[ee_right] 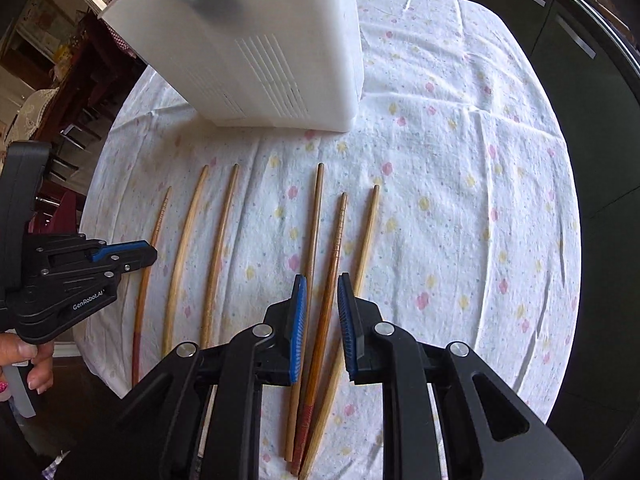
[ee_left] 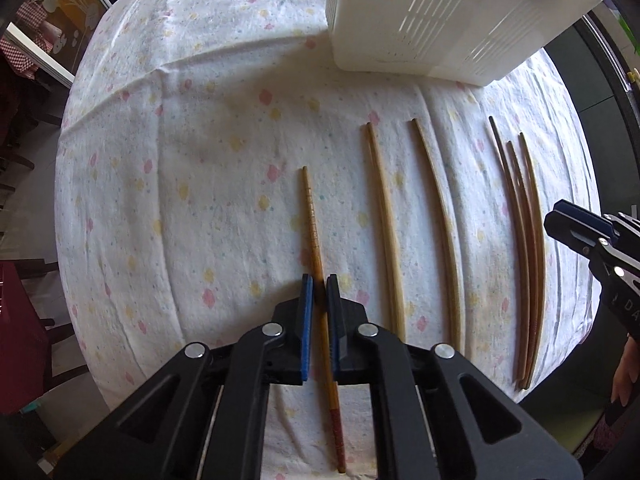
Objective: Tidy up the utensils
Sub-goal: 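Grasp a red-tipped chopstick with the left gripper while the right gripper grasps another chopstick, then stand the left gripper's chopstick in the basket while the right gripper inserts its chopstick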
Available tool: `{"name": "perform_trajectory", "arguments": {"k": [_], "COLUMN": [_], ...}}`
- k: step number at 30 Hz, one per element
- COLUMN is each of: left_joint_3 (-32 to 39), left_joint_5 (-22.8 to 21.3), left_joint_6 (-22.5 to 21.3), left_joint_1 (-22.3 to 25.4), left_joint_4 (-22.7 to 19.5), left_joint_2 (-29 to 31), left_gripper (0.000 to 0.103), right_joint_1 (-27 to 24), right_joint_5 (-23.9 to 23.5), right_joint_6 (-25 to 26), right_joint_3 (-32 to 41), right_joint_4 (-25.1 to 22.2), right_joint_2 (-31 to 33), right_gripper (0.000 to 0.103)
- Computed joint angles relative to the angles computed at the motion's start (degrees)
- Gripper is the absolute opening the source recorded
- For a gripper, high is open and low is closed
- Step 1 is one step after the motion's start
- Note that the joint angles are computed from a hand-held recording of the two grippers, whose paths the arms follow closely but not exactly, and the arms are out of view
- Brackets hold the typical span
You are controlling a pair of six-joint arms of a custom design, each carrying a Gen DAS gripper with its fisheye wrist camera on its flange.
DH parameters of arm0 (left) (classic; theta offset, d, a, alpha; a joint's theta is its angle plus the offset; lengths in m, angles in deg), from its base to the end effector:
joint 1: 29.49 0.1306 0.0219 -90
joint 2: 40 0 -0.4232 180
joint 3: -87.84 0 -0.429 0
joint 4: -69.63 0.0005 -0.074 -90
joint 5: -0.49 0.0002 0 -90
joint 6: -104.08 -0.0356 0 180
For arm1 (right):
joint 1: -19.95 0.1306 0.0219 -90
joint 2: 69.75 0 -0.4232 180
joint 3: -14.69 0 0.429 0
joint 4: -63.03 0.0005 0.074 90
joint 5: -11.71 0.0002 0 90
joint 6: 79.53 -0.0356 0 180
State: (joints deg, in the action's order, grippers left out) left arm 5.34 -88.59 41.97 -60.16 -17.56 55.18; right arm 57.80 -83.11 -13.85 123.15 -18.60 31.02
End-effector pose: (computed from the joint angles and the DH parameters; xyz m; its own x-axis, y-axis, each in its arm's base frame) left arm 0.4281 -0.2551 0.4603 -0.9963 0.0471 -0.0715 0.0511 0.9971 -0.0560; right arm 0.4377 0.3433 0.4985 -0.9508 -0.2192 -0.2188 -0.2614 0.9468 0.1875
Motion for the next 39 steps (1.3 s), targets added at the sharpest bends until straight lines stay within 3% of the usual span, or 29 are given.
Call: {"name": "perform_trajectory", "arguments": {"k": [12, 15, 18, 27, 39], "left_joint_3": [0.9, 1.02, 0.76, 0.17, 4.93], "left_joint_5": [-1.89, -1.85, -1.44, 0.4, -0.91], "left_joint_6": [-3.65, -3.8, -3.77, -6.47, -7.42], "left_joint_1": [0.94, 0.78, 0.55, 2.89, 0.35], "left_joint_4": [-0.94, -0.82, -0.18, 1.99, 2.07], "left_joint_2": [0.46, 0.54, 0.22, -4.68, -8.87], "left_gripper": [0.007, 0.007, 0.007, 0.006, 0.006], "right_joint_1": [1.1, 2.05, 2.16, 0.83, 2.55], "right_joint_5": [2.12, 4.58, 3.3, -0.7, 0.41], "right_joint_6": [0.74, 0.81, -1.18, -3.34, -3.61], "right_joint_3": [4.48, 5.47, 4.59, -0.35, -1.78], "right_joint_4": [-5.24, -5.87, -4.24, 4.81, 7.84], "right_joint_2": [6.14, 7.15, 6.85, -1.79, -8.82], "right_gripper": [0.015, 0.009, 0.008, 0.007, 0.007]}}
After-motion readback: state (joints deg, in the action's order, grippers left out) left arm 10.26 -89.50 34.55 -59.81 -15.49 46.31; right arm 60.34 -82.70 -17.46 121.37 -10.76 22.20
